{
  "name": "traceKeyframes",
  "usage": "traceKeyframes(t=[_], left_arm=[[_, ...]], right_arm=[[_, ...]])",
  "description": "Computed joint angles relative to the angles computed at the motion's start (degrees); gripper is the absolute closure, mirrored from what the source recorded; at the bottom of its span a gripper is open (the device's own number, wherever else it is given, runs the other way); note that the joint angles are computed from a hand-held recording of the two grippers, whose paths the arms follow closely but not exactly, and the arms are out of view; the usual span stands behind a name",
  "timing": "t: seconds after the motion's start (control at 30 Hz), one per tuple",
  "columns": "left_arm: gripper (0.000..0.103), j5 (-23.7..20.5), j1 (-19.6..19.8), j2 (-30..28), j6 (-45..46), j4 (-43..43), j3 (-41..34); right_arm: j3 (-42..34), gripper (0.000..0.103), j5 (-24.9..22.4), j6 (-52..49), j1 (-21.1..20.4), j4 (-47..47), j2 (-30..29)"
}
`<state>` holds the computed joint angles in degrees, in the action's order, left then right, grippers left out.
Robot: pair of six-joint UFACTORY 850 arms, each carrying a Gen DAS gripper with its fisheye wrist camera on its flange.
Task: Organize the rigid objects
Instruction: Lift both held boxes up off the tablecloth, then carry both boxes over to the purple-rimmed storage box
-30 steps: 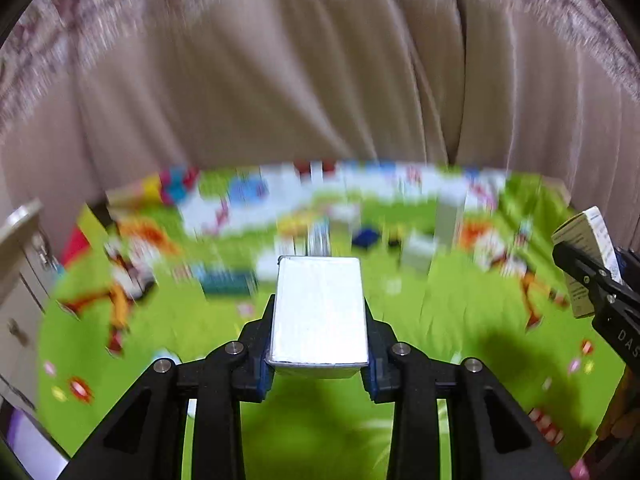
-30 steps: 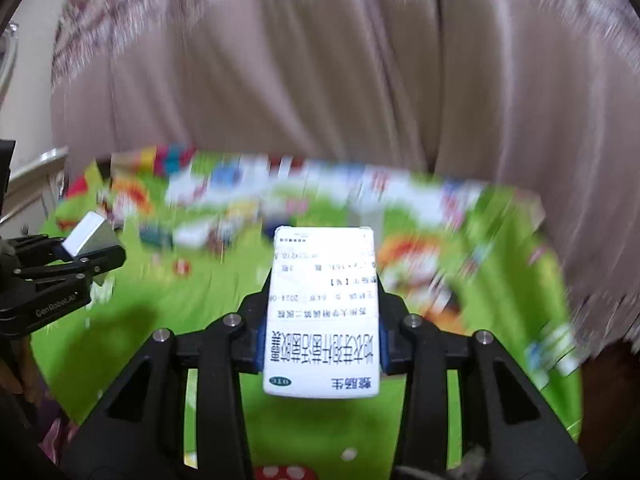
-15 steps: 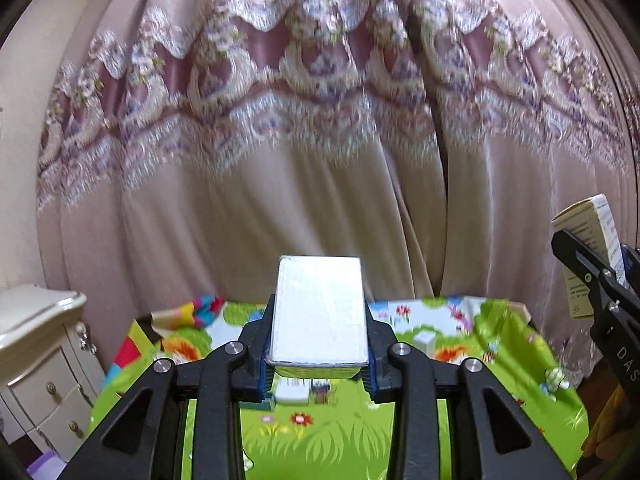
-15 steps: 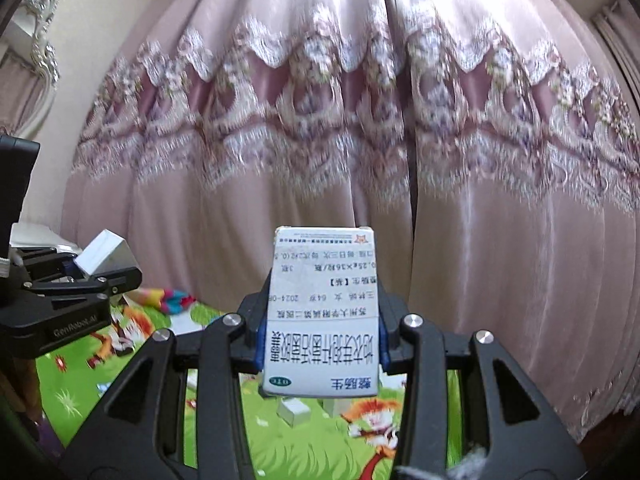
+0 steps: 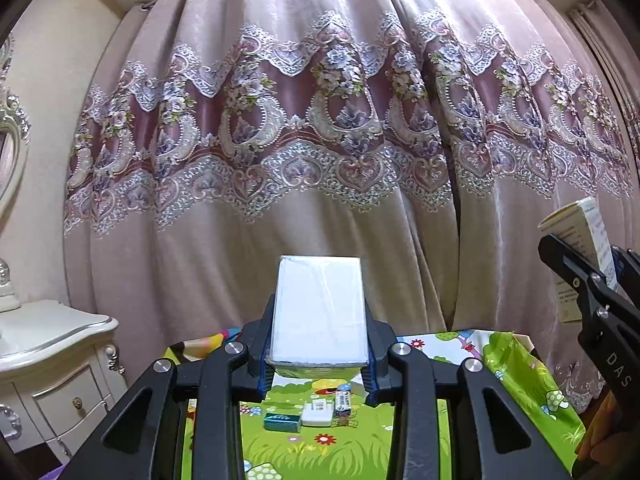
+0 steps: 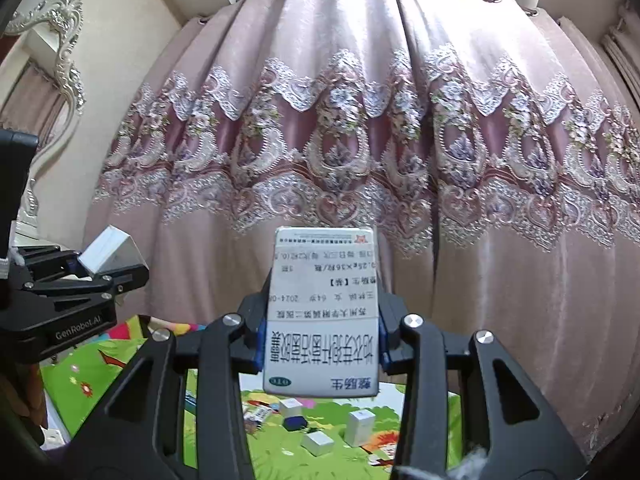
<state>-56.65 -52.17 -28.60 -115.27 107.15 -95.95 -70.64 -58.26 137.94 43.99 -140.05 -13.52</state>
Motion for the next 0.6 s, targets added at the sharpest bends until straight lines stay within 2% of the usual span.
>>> traceKeyframes(t=[0.27,0.43,0.6], left_arm=[[0.068,-4.32,-0.01,4.88,-3.22,-0.99,7.72],[0.068,-8.9,0.1,8.45,-5.5,-1.94,13.31],[0.068,-12.28,0.49,12.11,-7.22,-6.35,18.74]], right_arm=[[-1.76,0.059,2.56,-0.01,2.2,-3.85,-1.24],[-3.13,0.059,4.29,0.8,3.72,-7.33,-2.51],[-5.49,0.059,9.0,2.24,5.13,-12.25,-4.44]])
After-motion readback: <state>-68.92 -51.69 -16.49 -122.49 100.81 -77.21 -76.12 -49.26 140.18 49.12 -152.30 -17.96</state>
